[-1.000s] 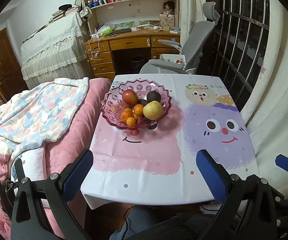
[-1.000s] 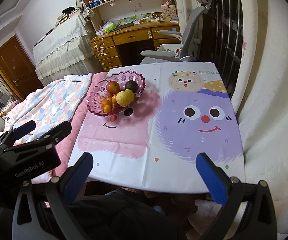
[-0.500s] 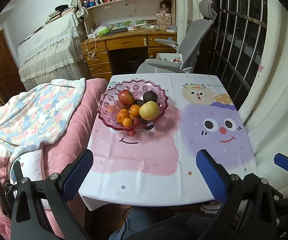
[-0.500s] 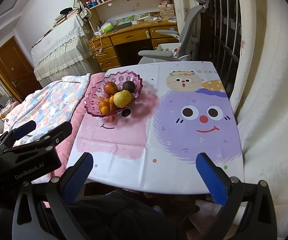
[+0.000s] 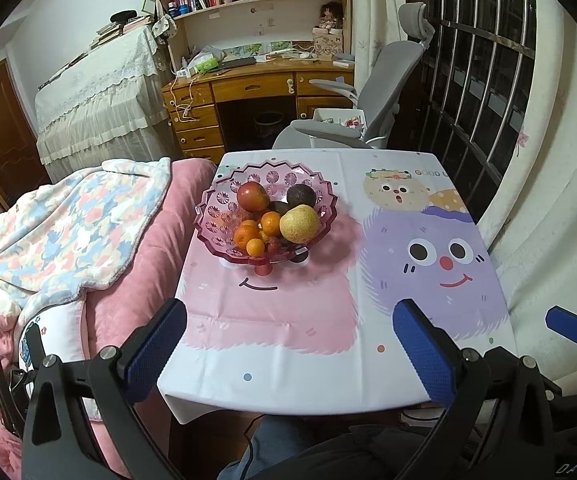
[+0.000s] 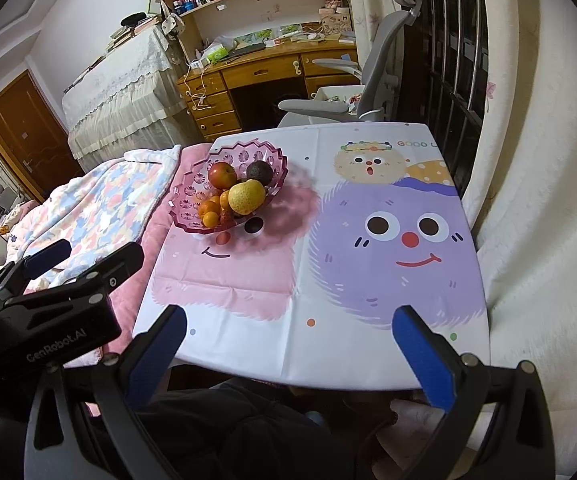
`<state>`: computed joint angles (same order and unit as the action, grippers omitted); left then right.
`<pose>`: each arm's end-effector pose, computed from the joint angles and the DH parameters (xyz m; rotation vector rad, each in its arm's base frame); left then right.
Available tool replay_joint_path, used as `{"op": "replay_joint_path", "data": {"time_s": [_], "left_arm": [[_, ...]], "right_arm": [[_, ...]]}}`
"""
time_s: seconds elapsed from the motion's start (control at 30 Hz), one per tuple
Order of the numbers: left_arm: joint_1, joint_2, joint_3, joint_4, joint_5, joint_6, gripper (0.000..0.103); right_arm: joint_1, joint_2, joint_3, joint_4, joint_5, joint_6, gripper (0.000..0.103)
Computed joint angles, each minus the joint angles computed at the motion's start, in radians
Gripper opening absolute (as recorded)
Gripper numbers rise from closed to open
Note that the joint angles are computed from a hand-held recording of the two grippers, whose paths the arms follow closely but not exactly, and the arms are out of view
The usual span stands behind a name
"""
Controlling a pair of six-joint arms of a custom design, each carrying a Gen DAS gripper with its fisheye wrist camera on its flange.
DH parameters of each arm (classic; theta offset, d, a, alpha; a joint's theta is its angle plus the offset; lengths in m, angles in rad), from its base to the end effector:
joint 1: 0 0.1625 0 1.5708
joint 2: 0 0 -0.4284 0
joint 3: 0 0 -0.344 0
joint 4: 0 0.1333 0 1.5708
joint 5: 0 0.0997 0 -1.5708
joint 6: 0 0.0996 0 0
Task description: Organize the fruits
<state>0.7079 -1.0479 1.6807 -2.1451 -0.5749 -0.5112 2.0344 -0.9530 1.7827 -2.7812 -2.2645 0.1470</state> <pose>-0.3055 -0.5469 0.2703 0.4263 2.1961 -0.7207 0.3312 -0.5068 0.2239 0.2217 -2.4913 0.7296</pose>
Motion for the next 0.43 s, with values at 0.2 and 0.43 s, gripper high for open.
{"op": "replay_joint_path", "data": {"time_s": [0.2, 0.43], "left_arm": [[0.000, 0.000, 0.000, 0.000, 0.000, 0.000, 0.102], [0.000, 0.000, 0.000, 0.001, 0.000, -0.001, 0.102]], "right_arm": [[-0.003, 0.001, -0.001, 0.000, 0.001, -0.006, 0.103], [-0.006, 0.003, -0.001, -0.002, 0.001, -0.008, 0.103]]}}
